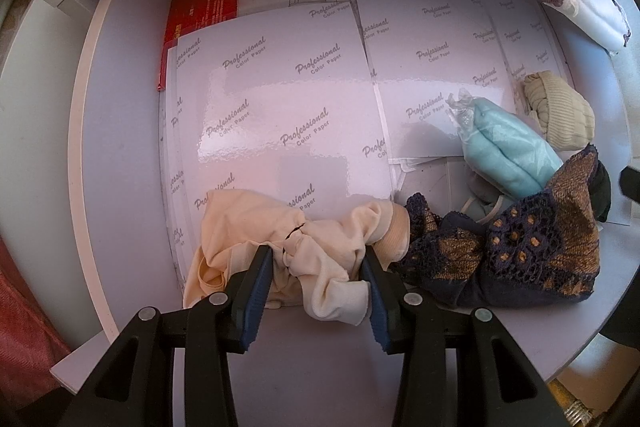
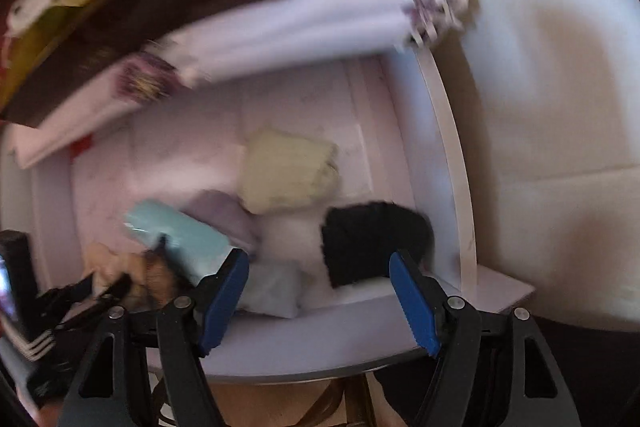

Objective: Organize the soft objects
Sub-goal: 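Reach the right gripper into the drawer and grasp the black knit garment, then lift the cream garment with the left gripper toward the gold tray while the right holds the black garment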

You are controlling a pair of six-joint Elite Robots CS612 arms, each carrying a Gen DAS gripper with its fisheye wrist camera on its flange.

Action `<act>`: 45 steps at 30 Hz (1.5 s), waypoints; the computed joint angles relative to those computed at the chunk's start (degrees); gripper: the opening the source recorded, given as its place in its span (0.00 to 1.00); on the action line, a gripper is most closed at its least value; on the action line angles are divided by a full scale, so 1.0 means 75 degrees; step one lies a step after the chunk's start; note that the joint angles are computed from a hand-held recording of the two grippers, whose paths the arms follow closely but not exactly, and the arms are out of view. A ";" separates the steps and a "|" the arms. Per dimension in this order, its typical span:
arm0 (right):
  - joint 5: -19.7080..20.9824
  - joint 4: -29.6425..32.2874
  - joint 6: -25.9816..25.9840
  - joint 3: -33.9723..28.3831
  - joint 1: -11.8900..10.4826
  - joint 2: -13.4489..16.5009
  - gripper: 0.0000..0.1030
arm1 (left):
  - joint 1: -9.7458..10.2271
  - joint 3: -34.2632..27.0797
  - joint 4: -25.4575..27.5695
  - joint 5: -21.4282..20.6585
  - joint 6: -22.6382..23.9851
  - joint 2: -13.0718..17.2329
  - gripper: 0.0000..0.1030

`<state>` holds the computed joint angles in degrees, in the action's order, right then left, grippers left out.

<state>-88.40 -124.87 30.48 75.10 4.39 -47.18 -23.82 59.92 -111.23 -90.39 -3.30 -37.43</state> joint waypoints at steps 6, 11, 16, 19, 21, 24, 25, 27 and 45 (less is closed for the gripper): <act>-0.0168 0.0752 0.0023 -0.0199 0.0033 0.0241 0.71 | 0.0014 -0.0002 -0.0008 -0.0051 -0.0033 0.0002 0.42; -0.0415 0.1007 0.0191 -0.0264 0.0039 0.0363 0.71 | 0.0053 -0.0007 -0.0021 -0.0157 -0.0131 0.0003 0.42; -0.0682 0.1254 0.0171 -0.0428 0.0079 0.0507 0.72 | 0.0106 -0.0014 -0.0053 -0.0277 -0.0231 0.0009 0.42; -0.0705 0.1261 0.0088 -0.0445 0.0114 0.0558 0.73 | 0.0126 -0.0008 -0.0047 -0.0262 -0.0277 0.0008 0.42; -0.0657 0.1257 0.0047 -0.0474 0.0111 0.0593 0.73 | 0.0138 -0.0016 -0.0024 -0.0266 -0.0347 0.0010 0.42; -0.0660 0.1420 -0.0021 -0.0651 0.0170 0.0713 0.73 | 0.0148 -0.0022 -0.0024 -0.0300 -0.0463 0.0012 0.42; -0.0663 0.1459 -0.0043 -0.0686 0.0181 0.0740 0.73 | 0.0151 -0.0022 -0.0022 -0.0288 -0.0470 0.0015 0.42; -0.0655 0.1482 -0.0047 -0.0686 0.0200 0.0758 0.73 | 0.0153 -0.0046 -0.0009 -0.0280 -0.0487 0.0034 0.42; -0.0731 0.1550 -0.0399 -0.0904 0.0184 0.1065 0.53 | 0.0315 0.0137 -0.0631 -0.0872 -0.1036 -0.0118 0.37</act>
